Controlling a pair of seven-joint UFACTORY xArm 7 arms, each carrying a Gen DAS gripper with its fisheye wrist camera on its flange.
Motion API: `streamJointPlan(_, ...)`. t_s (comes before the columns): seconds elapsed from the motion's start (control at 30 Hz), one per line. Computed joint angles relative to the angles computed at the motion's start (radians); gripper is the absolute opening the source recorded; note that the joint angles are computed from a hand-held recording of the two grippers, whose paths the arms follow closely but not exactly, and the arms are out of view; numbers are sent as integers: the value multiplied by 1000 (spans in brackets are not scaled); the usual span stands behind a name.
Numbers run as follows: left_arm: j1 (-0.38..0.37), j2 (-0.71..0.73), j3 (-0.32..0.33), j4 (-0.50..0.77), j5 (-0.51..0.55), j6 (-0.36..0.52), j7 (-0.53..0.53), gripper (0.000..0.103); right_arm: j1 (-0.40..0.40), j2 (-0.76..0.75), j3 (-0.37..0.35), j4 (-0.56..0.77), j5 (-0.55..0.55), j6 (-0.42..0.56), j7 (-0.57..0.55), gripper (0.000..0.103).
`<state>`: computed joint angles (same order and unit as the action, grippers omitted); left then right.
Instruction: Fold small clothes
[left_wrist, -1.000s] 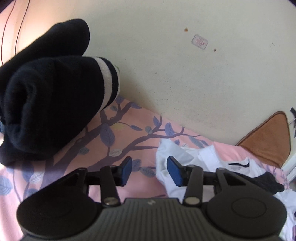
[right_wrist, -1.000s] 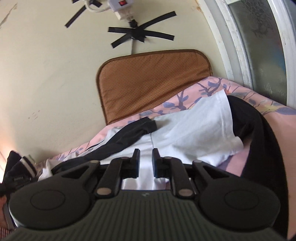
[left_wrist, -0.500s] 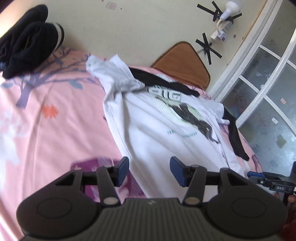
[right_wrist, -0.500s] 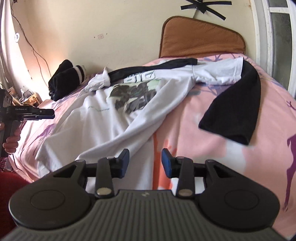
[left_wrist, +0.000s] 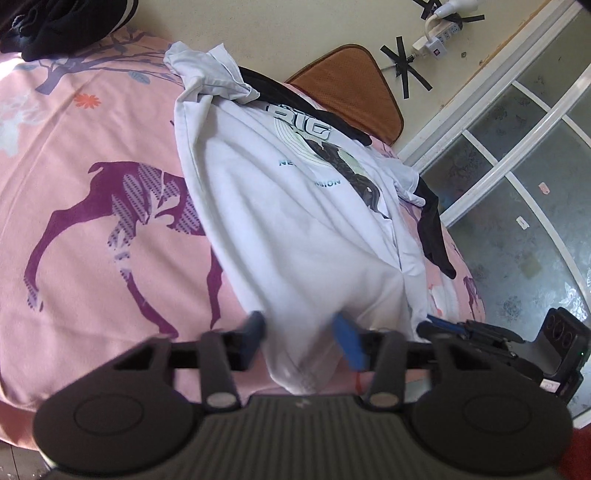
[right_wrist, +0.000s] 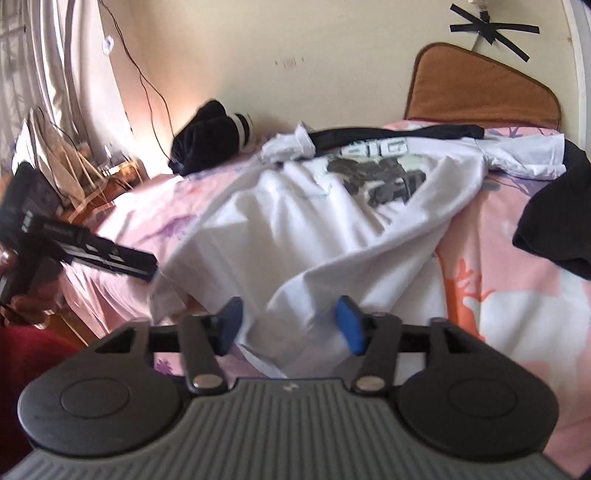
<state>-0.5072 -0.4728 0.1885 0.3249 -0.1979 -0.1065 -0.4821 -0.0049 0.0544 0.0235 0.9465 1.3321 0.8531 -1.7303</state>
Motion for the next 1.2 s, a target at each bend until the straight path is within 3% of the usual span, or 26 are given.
streamJointPlan(0.03, 38, -1, -34, 7, 5, 30, -6, 4, 15, 7, -14, 6, -14, -28, 10, 5)
streamJointPlan(0.1, 66, -66, -49, -15, 8, 58, 5, 4, -33, 4, -26, 22, 25, 25, 24, 5)
streamJointPlan(0.13, 132, -131, -99, -30, 20, 108, 2, 4, -52, -14, -39, 21, 57, 40, 19, 5)
streamJointPlan(0.23, 346, -385, -254, -59, 80, 358, -45, 3, -104, -60, -86, 25, 100, 73, 36, 5)
streamJointPlan(0.3, 419, -501, -306, -50, 122, 534, -85, 3, -125, -70, -103, 30, 80, 57, 78, 5)
streamJointPlan(0.37, 425, -531, -314, -40, 139, 651, -105, 3, -132, -54, -104, 37, -6, 8, 156, 5)
streamJointPlan(0.47, 392, -450, -277, -23, 128, 735, -91, 5, -116, 4, -78, 35, -204, -121, 287, 6)
streamJointPlan(0.53, 393, -436, -250, -34, 123, 700, -73, 6, -119, 25, -65, 30, -207, -163, 289, 11)
streamJointPlan(0.6, 433, -458, -255, -40, 139, 607, -77, 16, -146, 37, -65, 57, -107, -114, 269, 13)
streamJointPlan(0.67, 492, -461, -281, -30, 177, 493, -87, 38, -166, 42, -62, 90, 8, -82, 226, 30)
streamJointPlan(0.7, 522, -427, -303, -8, 197, 433, -94, 39, -166, 49, -57, 106, 65, -99, 201, 40)
streamJointPlan(0.8, 576, -264, -345, 72, 244, 247, -95, 40, -148, 121, -35, 203, 193, -212, 187, 44)
streamJointPlan(0.9, 567, -53, -344, 173, 255, 88, -72, 44, -142, 248, -10, 342, 184, -284, 308, 46)
streamJointPlan(1.0, 584, 132, -365, 299, 270, 53, -43, 45, -136, 343, 30, 458, 141, -352, 338, 46)
streamJointPlan(1.03, 542, 181, -327, 332, 261, 47, -18, 45, -130, 373, 45, 501, 123, -377, 331, 50)
streamJointPlan(1.1, 379, 256, -181, 390, 197, 44, 67, 45, -125, 433, 65, 590, 62, -384, 382, 58)
streamJointPlan(1.17, 195, 302, -15, 433, 89, 43, 198, 45, -110, 505, 70, 692, -36, -372, 492, 60)
streamJointPlan(1.2, 138, 323, 35, 454, 43, 45, 250, 46, -91, 549, 61, 752, -105, -369, 571, 65)
